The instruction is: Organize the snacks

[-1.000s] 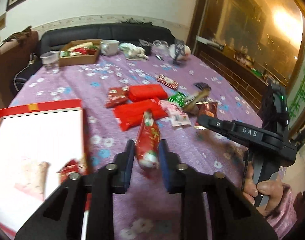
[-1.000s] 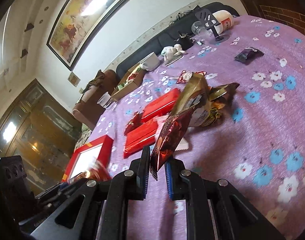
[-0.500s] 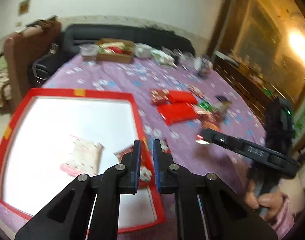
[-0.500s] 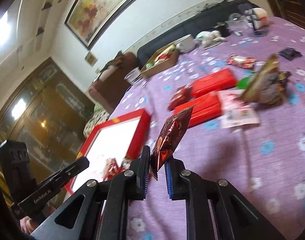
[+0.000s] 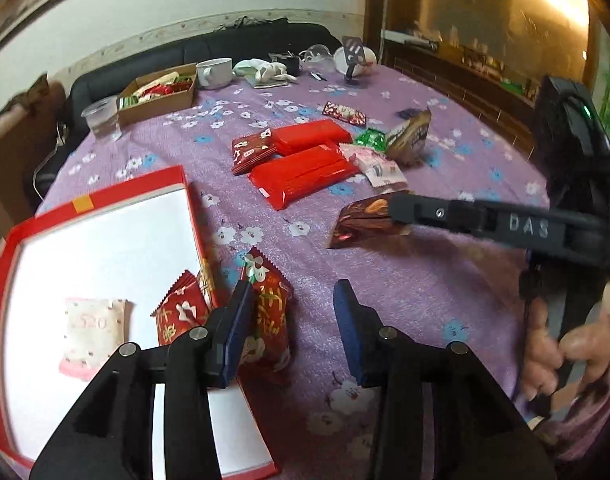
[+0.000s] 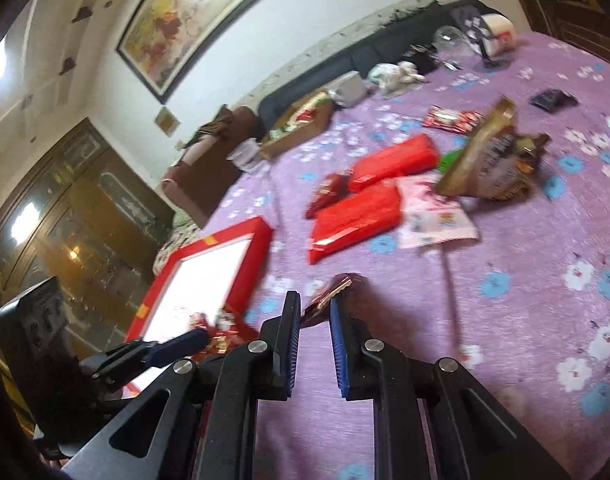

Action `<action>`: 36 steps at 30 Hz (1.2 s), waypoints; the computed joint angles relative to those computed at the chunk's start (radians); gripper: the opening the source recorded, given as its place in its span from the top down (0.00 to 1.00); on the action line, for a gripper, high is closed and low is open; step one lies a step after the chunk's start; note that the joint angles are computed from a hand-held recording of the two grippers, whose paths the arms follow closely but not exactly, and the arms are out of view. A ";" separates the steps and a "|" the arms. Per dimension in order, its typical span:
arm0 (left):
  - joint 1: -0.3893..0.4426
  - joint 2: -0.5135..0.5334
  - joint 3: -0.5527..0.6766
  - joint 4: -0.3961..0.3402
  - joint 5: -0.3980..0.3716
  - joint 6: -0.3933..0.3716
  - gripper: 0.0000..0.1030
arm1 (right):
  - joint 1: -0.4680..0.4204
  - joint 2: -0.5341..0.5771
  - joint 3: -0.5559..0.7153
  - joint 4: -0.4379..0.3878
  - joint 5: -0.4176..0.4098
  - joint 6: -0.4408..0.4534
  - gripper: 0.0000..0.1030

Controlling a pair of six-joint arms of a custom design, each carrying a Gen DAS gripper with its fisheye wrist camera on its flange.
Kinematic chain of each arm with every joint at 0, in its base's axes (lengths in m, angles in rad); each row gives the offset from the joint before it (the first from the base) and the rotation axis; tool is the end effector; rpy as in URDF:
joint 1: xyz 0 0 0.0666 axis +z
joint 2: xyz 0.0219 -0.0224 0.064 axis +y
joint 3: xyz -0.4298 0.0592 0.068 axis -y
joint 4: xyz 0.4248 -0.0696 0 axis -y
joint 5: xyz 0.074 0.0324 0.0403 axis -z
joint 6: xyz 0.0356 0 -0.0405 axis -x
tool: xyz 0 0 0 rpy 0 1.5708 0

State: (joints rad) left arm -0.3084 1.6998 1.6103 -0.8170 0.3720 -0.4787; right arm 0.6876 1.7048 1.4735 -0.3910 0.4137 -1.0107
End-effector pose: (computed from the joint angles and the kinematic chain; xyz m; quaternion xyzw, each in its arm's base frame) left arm 0.5997 -0.2050 0.4256 0.4119 0.8349 -0.1469 0.3342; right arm 0.5091 0.3991 0.3878 0.2326 0.8442 0.2148 0.4324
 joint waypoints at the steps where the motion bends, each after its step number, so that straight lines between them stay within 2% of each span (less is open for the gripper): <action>1: -0.002 0.001 0.001 -0.002 -0.005 -0.004 0.62 | -0.006 -0.004 -0.005 -0.016 -0.003 -0.024 0.82; 3: -0.002 0.004 0.008 -0.011 0.010 0.000 0.62 | -0.018 -0.021 -0.033 -0.007 -0.021 -0.059 0.82; 5: -0.008 -0.001 0.000 -0.005 0.021 -0.013 0.62 | -0.027 -0.032 -0.040 -0.052 -0.021 -0.086 0.81; 7: -0.018 -0.009 -0.015 0.011 0.018 -0.039 0.62 | -0.038 -0.038 -0.047 -0.084 -0.037 -0.109 0.73; 8: -0.023 -0.006 -0.012 -0.005 0.023 -0.051 0.62 | -0.049 -0.045 -0.061 -0.077 -0.072 -0.124 0.67; 9: -0.027 0.011 0.007 -0.057 0.036 -0.062 0.62 | -0.053 -0.049 -0.070 -0.072 -0.086 -0.136 0.64; 11: -0.034 0.035 0.022 -0.100 0.019 -0.056 0.62 | -0.052 -0.053 -0.068 -0.094 -0.060 -0.140 0.60; 12: -0.036 0.042 0.023 -0.105 0.000 -0.055 0.62 | -0.049 -0.052 -0.056 -0.121 -0.037 -0.122 0.57; 14: -0.035 0.037 0.007 -0.077 -0.006 -0.049 0.62 | -0.046 -0.046 -0.029 -0.166 -0.022 -0.074 0.44; 16: -0.026 0.047 0.030 -0.117 0.023 -0.041 0.62 | -0.045 -0.029 0.022 -0.212 -0.029 0.028 0.41; 19: -0.012 0.046 0.039 -0.138 0.055 -0.041 0.62 | -0.040 0.034 0.146 -0.341 -0.016 0.213 0.32; 21: 0.006 0.038 0.038 -0.150 0.093 -0.056 0.62 | -0.036 0.088 0.230 -0.435 -0.022 0.320 0.32; 23: 0.021 0.037 0.046 -0.161 0.119 -0.067 0.62 | -0.040 0.131 0.284 -0.487 -0.039 0.386 0.33; 24: 0.030 0.034 0.049 -0.166 0.128 -0.072 0.62 | -0.042 0.150 0.307 -0.512 -0.038 0.397 0.33; 26: 0.044 0.039 0.066 -0.190 0.154 -0.083 0.62 | -0.050 0.188 0.346 -0.579 -0.062 0.397 0.40; 28: 0.048 0.039 0.073 -0.201 0.156 -0.095 0.62 | -0.045 0.197 0.346 -0.580 -0.020 0.408 0.49; 30: 0.045 0.037 0.072 -0.187 0.144 -0.093 0.62 | -0.041 0.187 0.330 -0.565 -0.009 0.376 0.60; 34: 0.039 0.037 0.081 -0.140 0.118 -0.075 0.62 | -0.037 0.148 0.275 -0.541 0.008 0.278 0.62; 36: 0.038 0.035 0.082 -0.094 0.077 -0.056 0.62 | -0.042 0.114 0.226 -0.495 -0.011 0.241 0.62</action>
State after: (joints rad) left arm -0.2706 1.7349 1.6926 -0.9108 0.4491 -0.5348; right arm 0.6459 1.8190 1.6993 -0.8859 0.4026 -0.7700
